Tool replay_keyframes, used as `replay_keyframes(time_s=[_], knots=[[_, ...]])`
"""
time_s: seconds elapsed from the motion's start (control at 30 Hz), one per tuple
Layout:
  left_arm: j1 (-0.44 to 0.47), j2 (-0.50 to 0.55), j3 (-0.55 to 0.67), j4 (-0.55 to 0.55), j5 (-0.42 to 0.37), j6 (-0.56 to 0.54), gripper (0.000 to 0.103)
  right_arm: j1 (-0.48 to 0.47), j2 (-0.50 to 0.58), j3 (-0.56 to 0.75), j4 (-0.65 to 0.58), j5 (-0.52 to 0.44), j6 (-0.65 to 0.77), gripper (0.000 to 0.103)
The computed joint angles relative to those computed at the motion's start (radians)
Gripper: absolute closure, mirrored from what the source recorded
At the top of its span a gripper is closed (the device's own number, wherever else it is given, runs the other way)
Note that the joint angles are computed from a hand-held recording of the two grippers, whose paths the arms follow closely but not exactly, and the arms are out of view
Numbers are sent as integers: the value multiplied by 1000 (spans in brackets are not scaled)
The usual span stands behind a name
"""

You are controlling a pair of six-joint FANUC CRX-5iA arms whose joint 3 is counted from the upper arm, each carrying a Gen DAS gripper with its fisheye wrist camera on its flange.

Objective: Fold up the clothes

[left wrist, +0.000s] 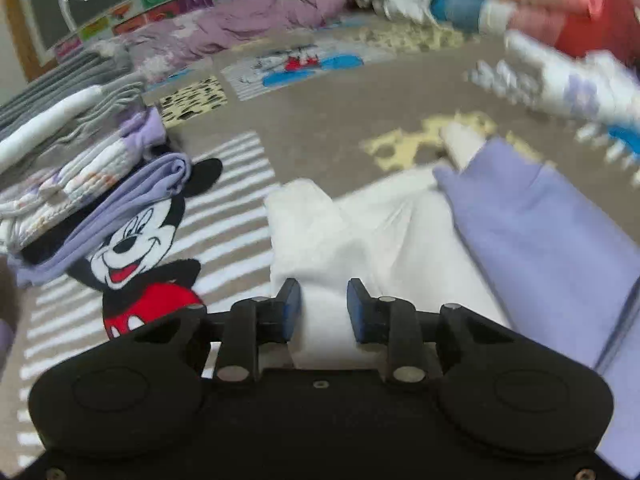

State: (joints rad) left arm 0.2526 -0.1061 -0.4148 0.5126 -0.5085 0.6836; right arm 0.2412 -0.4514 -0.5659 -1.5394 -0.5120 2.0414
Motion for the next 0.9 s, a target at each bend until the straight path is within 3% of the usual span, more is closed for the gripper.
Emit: replay_keyframes(time_s=[0.07, 0.17, 0.23, 0.33, 0.47, 0.53, 0.63, 0.77, 0.8, 0.9], knots=[[2, -39, -57, 145, 35, -97, 76, -25, 2, -3, -34, -31, 30, 88], [-17, -26, -49, 177, 94, -97, 76, -33, 4, -4, -42, -47, 42, 88], [-27, 21, -1, 133, 97, -64, 76, -29, 8, -1, -34, -46, 33, 88], [-33, 107, 108, -90, 35, 82, 76, -20, 12, 1, -25, -37, 20, 88], [-16, 104, 150, -111, -18, 200, 75, -6, 23, 6, -7, -22, -10, 88], [-16, 39, 81, -31, 34, 100, 75, -3, 26, 7, -5, -20, -14, 88], [5, -69, -22, 74, 53, -2, 75, -12, 27, 5, -20, -32, -2, 88], [25, -215, -168, 208, 14, -123, 75, -34, 21, -1, -52, -58, 35, 88], [25, -236, -192, 220, -1, -138, 75, -38, 20, -2, -59, -63, 40, 88], [14, -212, -186, 84, -65, -69, 76, -41, 15, -5, -66, -62, 45, 88]])
